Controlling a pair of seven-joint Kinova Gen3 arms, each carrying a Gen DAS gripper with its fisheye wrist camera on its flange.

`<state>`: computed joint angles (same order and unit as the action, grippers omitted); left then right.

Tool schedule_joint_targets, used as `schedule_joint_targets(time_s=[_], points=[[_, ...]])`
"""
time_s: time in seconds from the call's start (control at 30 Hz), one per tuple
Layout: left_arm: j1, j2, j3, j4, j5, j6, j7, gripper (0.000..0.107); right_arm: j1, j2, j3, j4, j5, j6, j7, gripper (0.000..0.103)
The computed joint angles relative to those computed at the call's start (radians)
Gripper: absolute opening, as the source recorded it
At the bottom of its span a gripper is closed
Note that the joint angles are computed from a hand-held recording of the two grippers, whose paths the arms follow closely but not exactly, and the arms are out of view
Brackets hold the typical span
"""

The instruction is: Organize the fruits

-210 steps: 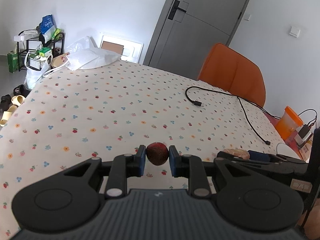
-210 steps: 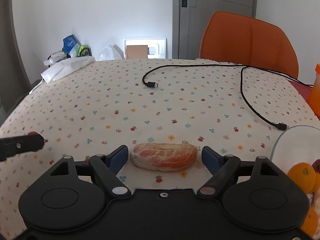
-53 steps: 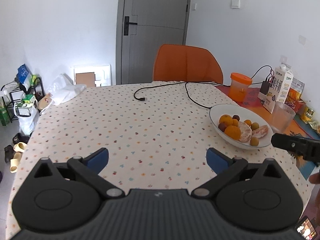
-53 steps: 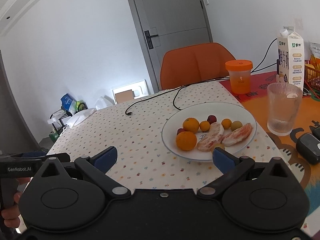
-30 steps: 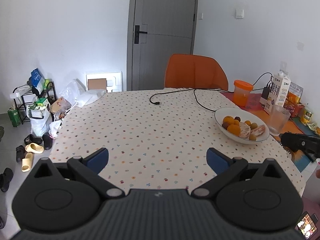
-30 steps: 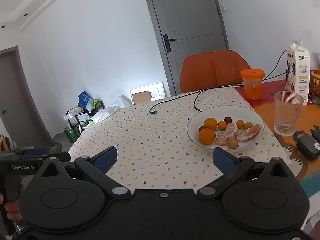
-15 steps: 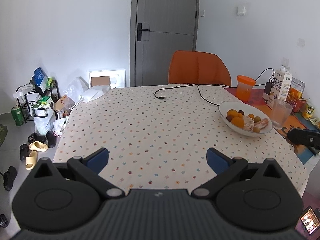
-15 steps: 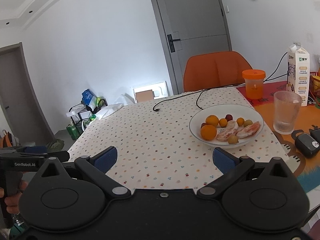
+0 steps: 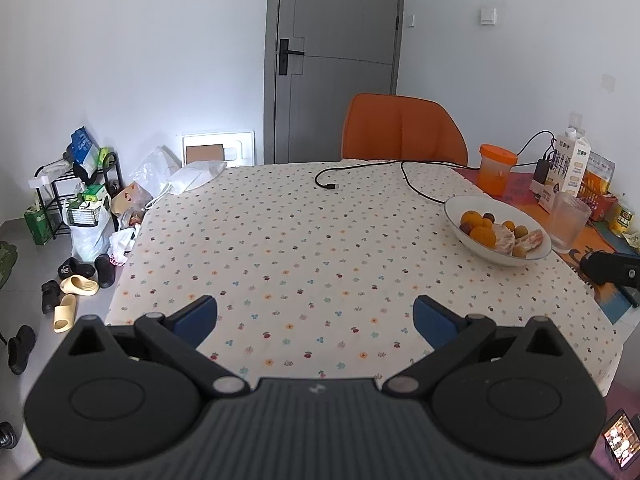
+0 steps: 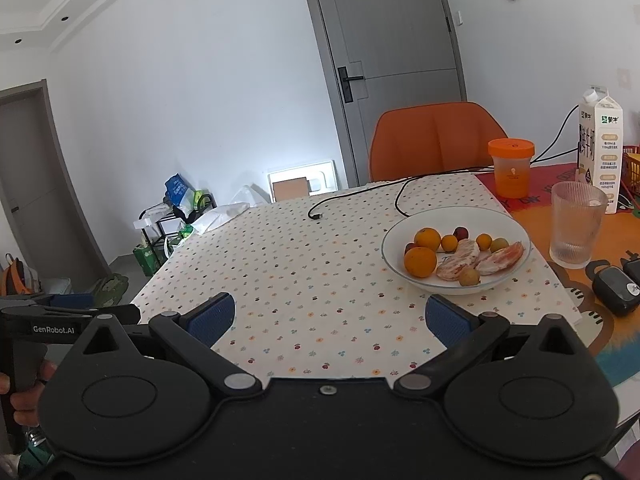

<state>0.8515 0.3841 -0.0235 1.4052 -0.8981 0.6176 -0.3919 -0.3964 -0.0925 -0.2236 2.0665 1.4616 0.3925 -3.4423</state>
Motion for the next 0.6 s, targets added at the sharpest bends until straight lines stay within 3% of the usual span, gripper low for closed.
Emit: schedule_joint_targets(time_s=[0.6], points=[[0.003,0.001,-0.002,0.001,-0.002,0.004,0.011,0.103,0.002,0.002,0.000,0.000,-0.003,-0.006,0.010,0.103]])
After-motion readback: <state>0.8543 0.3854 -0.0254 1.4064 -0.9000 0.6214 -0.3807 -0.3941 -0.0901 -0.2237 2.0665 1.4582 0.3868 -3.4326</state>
